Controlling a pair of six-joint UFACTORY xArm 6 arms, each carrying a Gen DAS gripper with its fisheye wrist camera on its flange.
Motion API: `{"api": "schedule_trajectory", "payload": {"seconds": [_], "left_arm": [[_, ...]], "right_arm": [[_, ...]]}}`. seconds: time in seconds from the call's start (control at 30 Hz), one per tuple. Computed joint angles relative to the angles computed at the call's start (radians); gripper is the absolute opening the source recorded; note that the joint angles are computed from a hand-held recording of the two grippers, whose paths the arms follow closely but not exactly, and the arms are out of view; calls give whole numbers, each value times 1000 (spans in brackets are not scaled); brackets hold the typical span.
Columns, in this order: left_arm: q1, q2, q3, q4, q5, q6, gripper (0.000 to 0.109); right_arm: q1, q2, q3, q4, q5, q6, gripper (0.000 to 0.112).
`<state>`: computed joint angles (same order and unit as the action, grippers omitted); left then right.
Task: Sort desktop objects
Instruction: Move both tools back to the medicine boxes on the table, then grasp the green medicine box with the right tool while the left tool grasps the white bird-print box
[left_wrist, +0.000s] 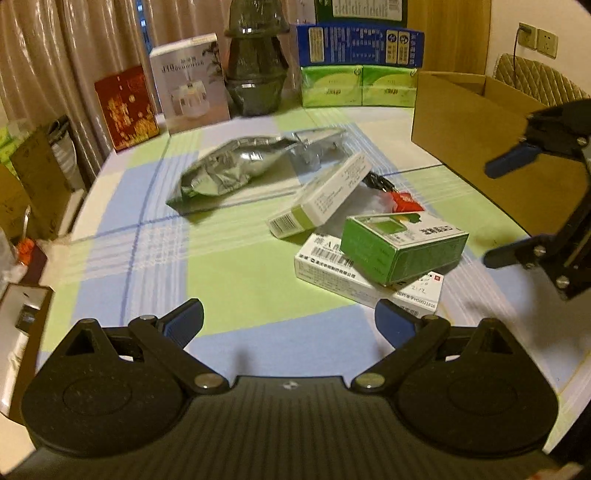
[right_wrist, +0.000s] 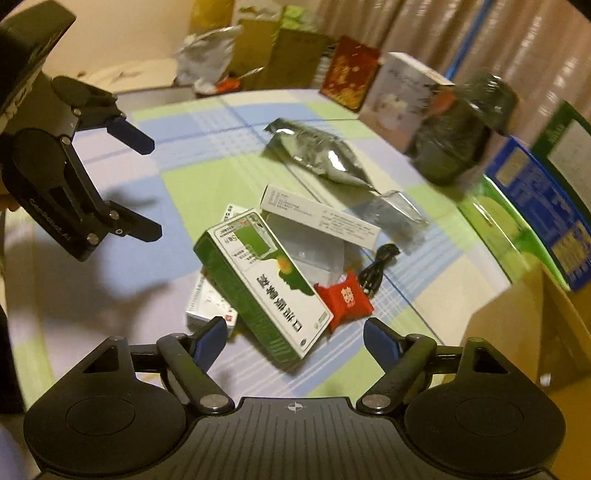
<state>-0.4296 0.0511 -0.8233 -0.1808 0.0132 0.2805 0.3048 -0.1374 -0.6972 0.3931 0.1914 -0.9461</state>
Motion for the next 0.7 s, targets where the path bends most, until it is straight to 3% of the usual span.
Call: {"api": "schedule_trajectory", "payload": {"seconds": [0.17,0.43,0.6,0.63,0.7], "left_arm": [[-22,45,-39,-126,8,107,97],[-17,73,-69,-152,24,90,97],[-20,69,-66,-160,28,94,97],[-20,68,-65,-160,27,92,97],[-19,68,-65,-159,28,84,97]], "right_arm": [[-7,112,-103,-2,51,-77,71],[1,233,-197,-30,87,-73,69],[1,263,-215,-30,63,-42,68],[1,264,-215,-36,55,-14,62],[-3,261,-207,-119,38,103,40]]}}
